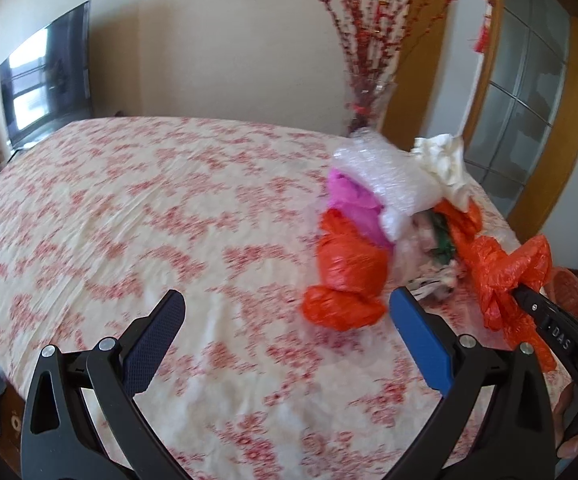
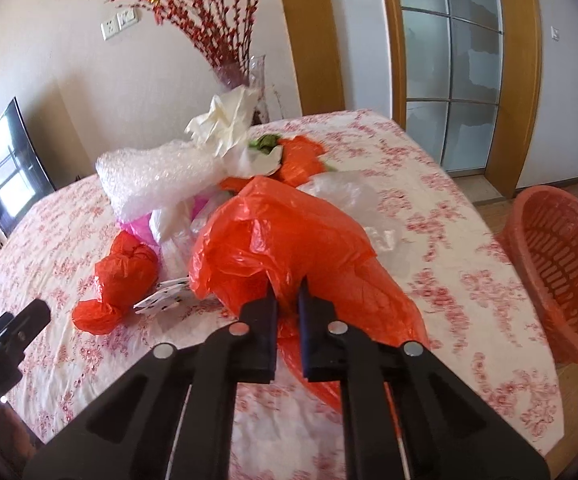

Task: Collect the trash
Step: 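Grasp the bubble wrap with the left tool while the right tool lifts the red bag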

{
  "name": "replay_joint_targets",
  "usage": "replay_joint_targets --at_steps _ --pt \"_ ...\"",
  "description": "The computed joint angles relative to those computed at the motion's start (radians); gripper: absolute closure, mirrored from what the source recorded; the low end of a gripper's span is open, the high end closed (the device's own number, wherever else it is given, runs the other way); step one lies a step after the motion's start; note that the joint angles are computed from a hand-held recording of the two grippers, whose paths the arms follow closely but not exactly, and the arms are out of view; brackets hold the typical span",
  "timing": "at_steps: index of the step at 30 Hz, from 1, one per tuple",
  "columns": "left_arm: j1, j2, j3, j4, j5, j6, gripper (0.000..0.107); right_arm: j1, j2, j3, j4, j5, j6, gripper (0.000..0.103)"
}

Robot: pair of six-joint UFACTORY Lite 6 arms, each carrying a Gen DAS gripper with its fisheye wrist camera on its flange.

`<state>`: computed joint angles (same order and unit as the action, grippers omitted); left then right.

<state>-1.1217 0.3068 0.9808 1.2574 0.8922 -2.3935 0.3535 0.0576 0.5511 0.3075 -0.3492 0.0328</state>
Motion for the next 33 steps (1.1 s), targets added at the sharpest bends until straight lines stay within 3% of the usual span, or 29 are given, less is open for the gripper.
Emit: replay_joint_targets --at_steps 6,9,14,17,20,22,24,27,33 --pt "0.066 0.033 0.104 0.113 -0.105 0.029 0.008 -0.111 -0.182 -0.104 -0.132 0.051 0.076 0.094" --pt "0.107 0.070 0.188 0.150 -0.147 0.066 0.019 -0.164 -0.235 -0.136 -0.217 0.071 0.135 0.094" --pt "0.200 0.183 0.370 0.067 -0.227 0.229 0.032 -0.255 -0.276 -0.164 -0.391 0.086 0.263 0.094" --pt "0.266 0.240 0.446 0.009 -0.313 0.298 0.040 -0.279 -0.297 -0.185 -0.371 0.085 0.218 0.094" --pt "0.302 0.283 0.493 -0.043 -0.364 0.354 0.050 -0.301 -0.310 -0.200 -0.353 0.082 0.177 0.094" --pt "0.320 0.296 0.497 -0.039 -0.413 0.350 0.067 -0.320 -0.309 -0.203 -0.381 0.081 0.195 0.094" --pt "0.332 0.277 0.459 0.048 -0.473 0.254 0.077 -0.339 -0.300 -0.202 -0.397 0.078 0.202 0.094" --pt "0.327 0.254 0.428 0.107 -0.476 0.195 0.095 -0.352 -0.306 -0.205 -0.408 0.083 0.207 0.094" --pt "0.289 0.168 0.358 0.116 -0.410 0.200 0.101 -0.365 -0.384 -0.224 -0.461 0.113 0.255 0.094"
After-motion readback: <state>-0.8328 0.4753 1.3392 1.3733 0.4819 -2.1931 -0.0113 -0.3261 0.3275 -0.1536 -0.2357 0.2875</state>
